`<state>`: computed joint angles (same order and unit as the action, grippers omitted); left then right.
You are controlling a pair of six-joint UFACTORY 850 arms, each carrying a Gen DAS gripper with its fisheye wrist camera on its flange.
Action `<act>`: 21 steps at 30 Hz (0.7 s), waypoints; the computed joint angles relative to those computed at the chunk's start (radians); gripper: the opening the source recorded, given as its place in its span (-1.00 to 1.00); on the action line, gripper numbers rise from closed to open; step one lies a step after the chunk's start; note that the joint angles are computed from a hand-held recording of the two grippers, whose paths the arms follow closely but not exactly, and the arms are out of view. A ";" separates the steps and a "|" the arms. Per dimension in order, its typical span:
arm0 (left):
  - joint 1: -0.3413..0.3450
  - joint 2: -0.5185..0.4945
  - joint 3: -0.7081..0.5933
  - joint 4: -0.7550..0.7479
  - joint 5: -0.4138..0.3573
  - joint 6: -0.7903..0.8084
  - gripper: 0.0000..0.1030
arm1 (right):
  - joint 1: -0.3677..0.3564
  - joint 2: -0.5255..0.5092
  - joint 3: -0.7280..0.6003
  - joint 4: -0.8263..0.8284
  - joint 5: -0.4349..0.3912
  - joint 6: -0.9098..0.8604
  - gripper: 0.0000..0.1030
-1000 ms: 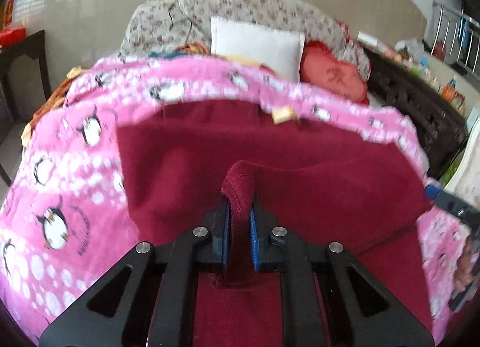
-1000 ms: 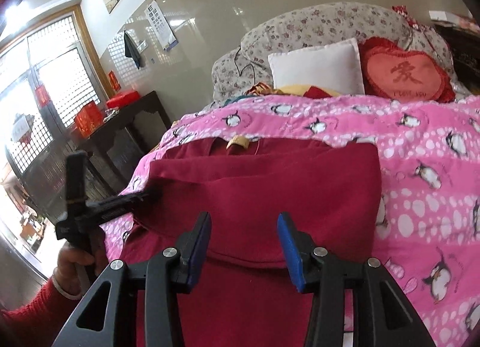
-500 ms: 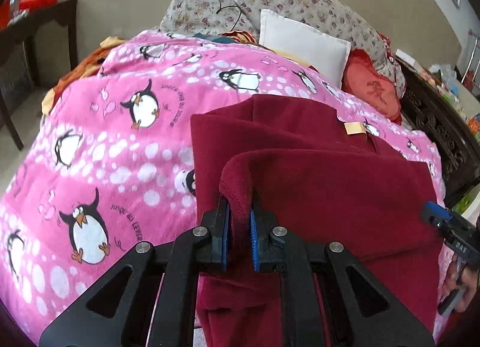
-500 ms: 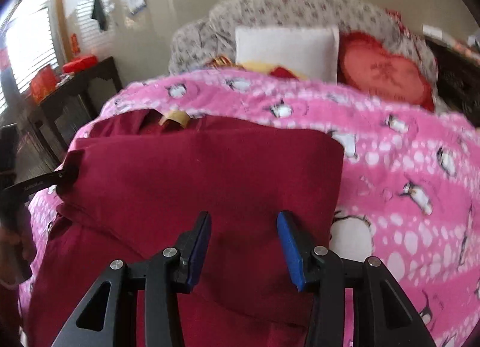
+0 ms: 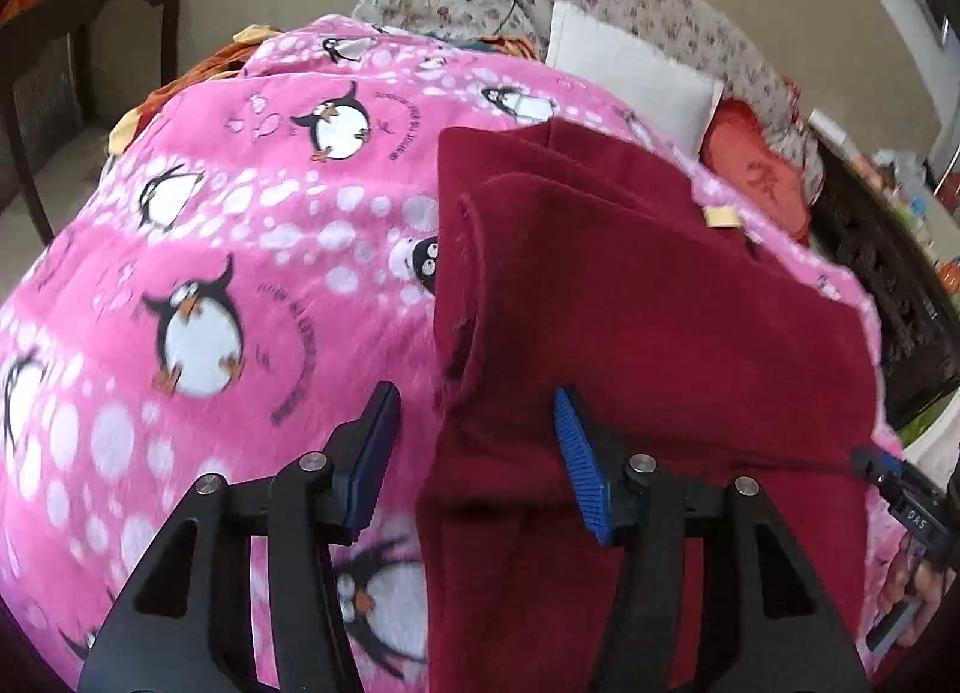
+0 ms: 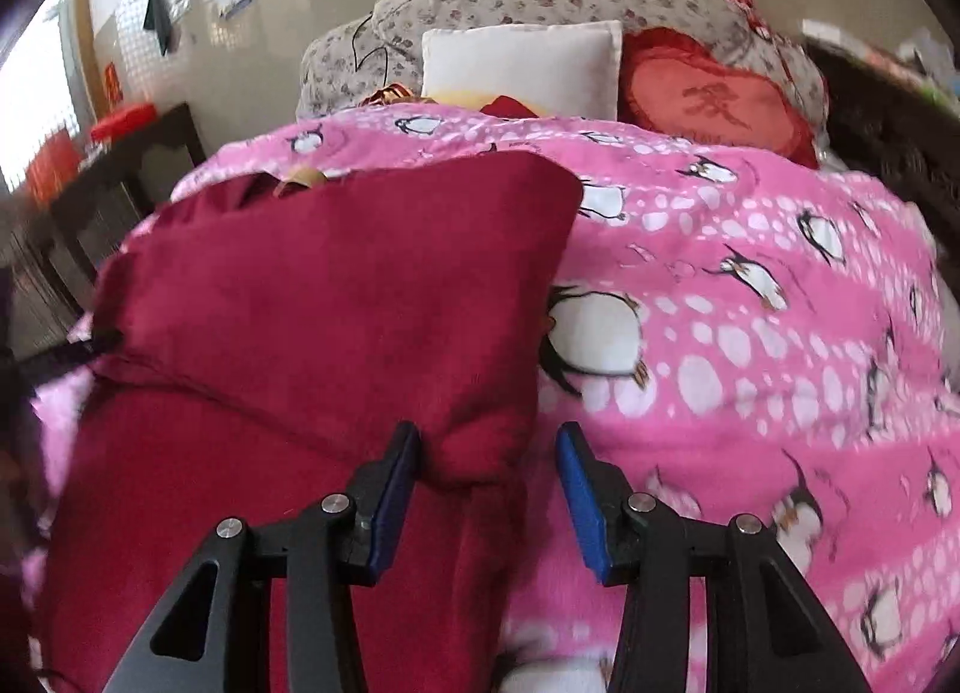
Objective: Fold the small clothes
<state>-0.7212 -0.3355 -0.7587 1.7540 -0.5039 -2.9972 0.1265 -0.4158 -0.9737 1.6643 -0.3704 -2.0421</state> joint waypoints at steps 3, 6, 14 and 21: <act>-0.040 0.041 0.035 -0.048 -0.011 0.004 0.03 | -0.014 0.066 0.059 0.079 0.003 -0.112 -0.14; -0.093 0.070 0.073 -0.063 -0.030 -0.045 0.03 | -0.026 0.108 0.105 0.081 0.004 -0.131 -0.14; -0.222 0.063 0.092 -0.105 -0.012 -0.103 0.04 | -0.057 0.079 0.160 -0.046 -0.030 -0.032 -0.12; -0.324 0.098 0.110 -0.223 -0.030 -0.039 0.04 | -0.178 0.218 0.257 -0.341 -0.253 0.121 -0.10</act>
<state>-1.0455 -0.2372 -0.6487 1.5311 -0.5341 -3.0367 -0.0518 -0.1976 -0.7166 1.3235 -0.6229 -1.9210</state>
